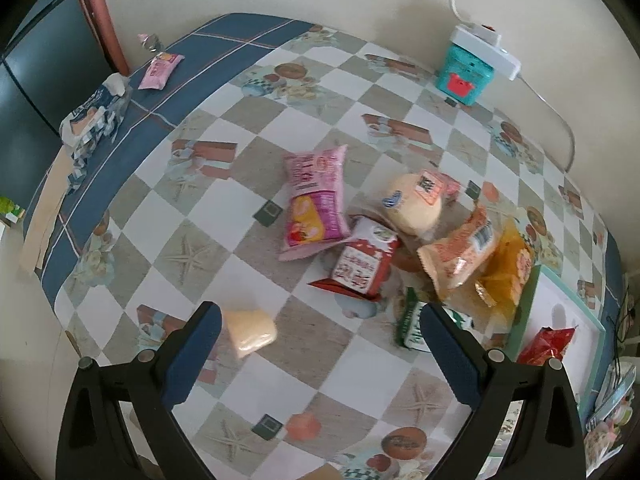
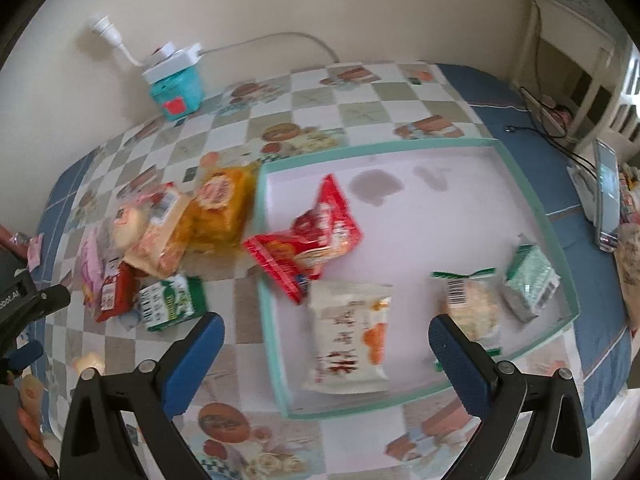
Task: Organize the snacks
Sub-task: 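Withdraw both open tools from the tray toward the snack pile, then grasp the orange jelly cup with the left tool while the right tool grasps the green biscuit bag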
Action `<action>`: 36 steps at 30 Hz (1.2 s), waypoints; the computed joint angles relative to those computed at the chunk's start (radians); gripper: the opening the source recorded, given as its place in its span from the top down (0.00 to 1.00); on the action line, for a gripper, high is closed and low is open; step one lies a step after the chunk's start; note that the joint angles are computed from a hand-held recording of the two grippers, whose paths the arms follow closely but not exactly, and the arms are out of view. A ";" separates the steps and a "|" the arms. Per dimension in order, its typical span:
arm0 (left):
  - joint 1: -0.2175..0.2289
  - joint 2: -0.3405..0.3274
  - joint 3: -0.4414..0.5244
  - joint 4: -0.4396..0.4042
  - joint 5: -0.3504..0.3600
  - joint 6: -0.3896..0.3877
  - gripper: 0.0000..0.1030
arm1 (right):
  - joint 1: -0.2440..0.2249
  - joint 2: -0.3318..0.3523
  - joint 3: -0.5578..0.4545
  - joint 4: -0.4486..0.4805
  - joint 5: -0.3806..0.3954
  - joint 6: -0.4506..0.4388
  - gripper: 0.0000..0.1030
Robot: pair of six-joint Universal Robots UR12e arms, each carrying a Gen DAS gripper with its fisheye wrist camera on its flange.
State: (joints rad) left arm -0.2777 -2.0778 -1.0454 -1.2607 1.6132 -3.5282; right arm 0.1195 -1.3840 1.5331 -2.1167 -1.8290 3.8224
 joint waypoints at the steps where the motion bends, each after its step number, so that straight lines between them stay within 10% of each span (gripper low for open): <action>1: 0.004 0.002 -0.004 0.000 -0.001 -0.004 0.03 | 0.005 0.006 -0.007 0.001 0.003 -0.003 0.00; 27: 0.091 0.018 -0.087 -0.058 -0.174 -0.176 0.03 | 0.066 0.120 -0.119 0.052 0.068 -0.074 0.00; 36: 0.058 -0.022 -0.043 -0.128 -0.074 -0.134 0.04 | 0.061 0.130 -0.110 0.009 0.075 -0.111 0.00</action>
State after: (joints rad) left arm -0.2195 -2.1000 -1.0888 -1.3886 1.5388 -3.6618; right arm 0.1805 -1.2542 1.4232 -2.1072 -1.7537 3.7116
